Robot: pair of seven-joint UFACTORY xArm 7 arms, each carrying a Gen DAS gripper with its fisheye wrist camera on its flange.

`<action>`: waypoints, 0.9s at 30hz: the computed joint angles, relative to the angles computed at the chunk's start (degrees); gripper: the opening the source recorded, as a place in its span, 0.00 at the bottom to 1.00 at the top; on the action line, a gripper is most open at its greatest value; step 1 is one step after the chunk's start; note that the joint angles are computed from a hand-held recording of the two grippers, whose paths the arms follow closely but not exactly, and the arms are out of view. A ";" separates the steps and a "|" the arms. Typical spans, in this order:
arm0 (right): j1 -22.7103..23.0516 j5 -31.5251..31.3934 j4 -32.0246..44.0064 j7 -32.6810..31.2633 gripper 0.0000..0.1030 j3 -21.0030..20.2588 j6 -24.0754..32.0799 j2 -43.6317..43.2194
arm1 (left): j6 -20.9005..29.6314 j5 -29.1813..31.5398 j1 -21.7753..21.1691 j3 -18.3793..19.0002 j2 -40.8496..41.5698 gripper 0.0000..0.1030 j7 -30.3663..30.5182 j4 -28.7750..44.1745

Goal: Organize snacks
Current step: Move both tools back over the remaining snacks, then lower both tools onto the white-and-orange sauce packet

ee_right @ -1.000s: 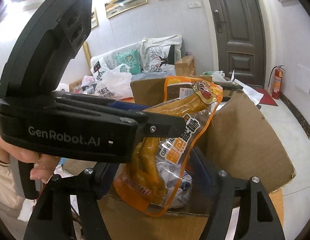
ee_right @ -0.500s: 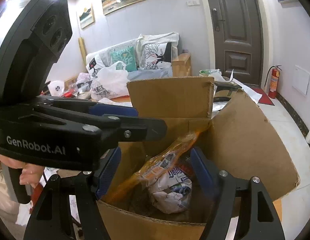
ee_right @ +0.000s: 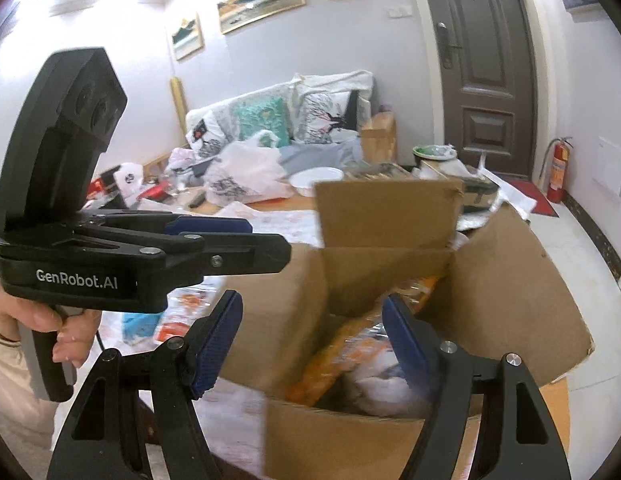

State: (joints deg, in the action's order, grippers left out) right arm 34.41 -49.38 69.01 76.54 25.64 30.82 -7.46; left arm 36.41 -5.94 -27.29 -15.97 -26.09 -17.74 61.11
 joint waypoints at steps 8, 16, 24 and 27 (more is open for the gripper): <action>7.61 -2.66 14.26 -3.14 0.67 0.97 4.14 12.24 | 4.75 0.35 3.17 3.24 -18.11 0.56 -1.22 -11.93; 17.88 0.38 34.44 -12.09 0.67 -1.31 9.07 30.60 | 9.82 -1.09 6.53 8.65 -33.20 0.56 1.43 -24.98; 24.07 8.20 51.87 -21.63 0.67 -4.92 13.08 45.95 | 11.89 -3.12 9.81 13.81 -39.08 0.56 6.47 -34.05; 26.20 9.49 55.26 -23.20 0.67 -7.82 15.29 48.74 | 10.59 -5.55 9.10 15.36 -39.01 0.56 8.69 -35.95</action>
State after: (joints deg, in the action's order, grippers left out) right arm 60.61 -39.89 124.28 53.34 17.82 46.11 41.28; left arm 47.00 -11.49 -18.20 -0.61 -65.10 -9.06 25.17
